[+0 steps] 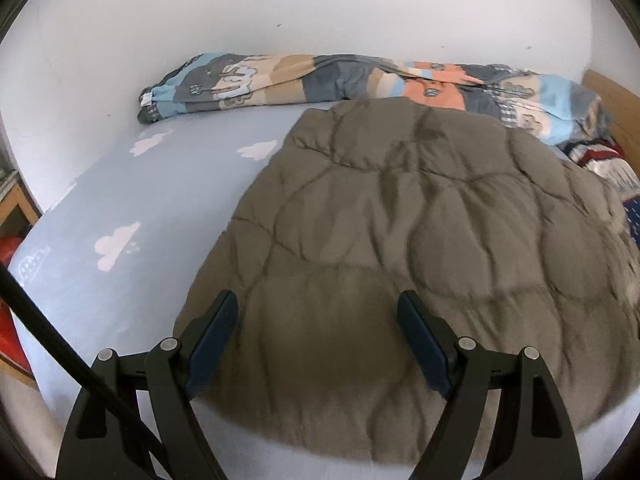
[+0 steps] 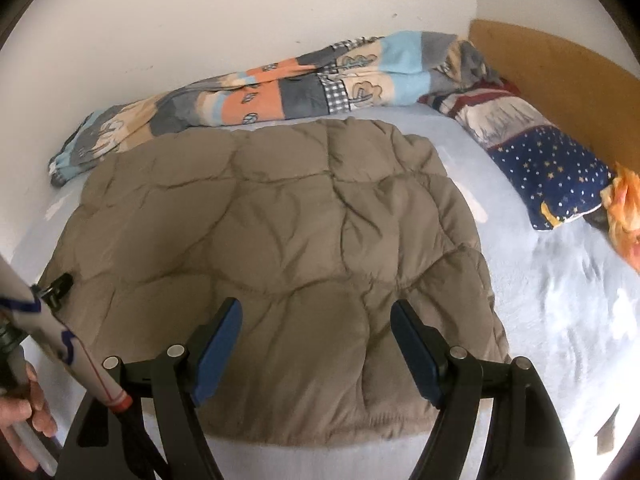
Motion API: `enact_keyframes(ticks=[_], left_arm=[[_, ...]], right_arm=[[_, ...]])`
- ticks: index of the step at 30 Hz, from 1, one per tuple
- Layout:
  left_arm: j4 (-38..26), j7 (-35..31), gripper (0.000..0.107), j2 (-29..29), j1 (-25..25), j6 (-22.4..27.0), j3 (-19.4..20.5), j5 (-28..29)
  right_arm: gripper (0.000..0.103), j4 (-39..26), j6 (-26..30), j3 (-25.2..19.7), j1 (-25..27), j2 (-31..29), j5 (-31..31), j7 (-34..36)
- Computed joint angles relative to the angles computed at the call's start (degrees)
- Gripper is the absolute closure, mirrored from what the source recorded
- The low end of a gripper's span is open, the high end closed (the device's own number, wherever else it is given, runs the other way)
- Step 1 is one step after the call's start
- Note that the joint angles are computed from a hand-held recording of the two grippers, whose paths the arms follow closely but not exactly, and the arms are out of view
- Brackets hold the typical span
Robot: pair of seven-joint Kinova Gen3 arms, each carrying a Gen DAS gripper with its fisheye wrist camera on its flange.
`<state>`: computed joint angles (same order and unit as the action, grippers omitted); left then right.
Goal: Fold large clothes
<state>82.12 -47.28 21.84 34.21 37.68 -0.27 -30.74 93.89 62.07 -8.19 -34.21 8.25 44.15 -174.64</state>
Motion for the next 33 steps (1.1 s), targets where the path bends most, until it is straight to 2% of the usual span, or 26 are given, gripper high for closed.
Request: enact_keyframes(ticks=[2,6,10,17,23,27,30,33], left_arm=[[2.15,0.31,0.026,-1.71,0.62,-0.62,0.23,-0.32],[5.63,2.31,0.026,-4.01,1.94,-1.85,0.89,-2.29],[4.98,2.63,0.026,-2.41,2.75,0.11,1.85,-3.04],[2.55,2.45,0.021,0.88,3.71,1.92,1.13,-3.36],[4.28,3.73,0.021,-0.97,4.30,1.19,0.72,-4.28],[7.56,7.23,0.021,-3.85,5.71,-0.50,-0.13,-8.59],[10.13,11.49,0.021,-5.86,6.80,-1.57,-0.21,-13.31],[11.40,13.21,0.021,-6.97,6.54,-1.19,1.47,-15.92]], right_arm=[[0.022,1.01,0.53,-0.48,-0.62,-0.84,-0.39,-1.55],[0.022,4.61,-2.16,-1.40,0.20,-3.52,-2.54,-5.09],[0.023,5.78,-3.04,-2.20,1.23,-3.95,-3.92,-5.83],[0.021,3.68,-2.94,-1.14,2.02,0.00,-6.62,-0.92],[0.020,2.17,-1.13,0.21,0.21,1.42,-6.42,-1.02],[0.021,3.85,-1.11,-0.24,-0.71,-1.46,-4.30,-3.99],[0.021,5.57,1.18,-1.65,-1.34,-4.12,-0.83,-9.13],[0.021,7.90,0.85,-2.47,0.42,-6.63,-1.07,-12.30]])
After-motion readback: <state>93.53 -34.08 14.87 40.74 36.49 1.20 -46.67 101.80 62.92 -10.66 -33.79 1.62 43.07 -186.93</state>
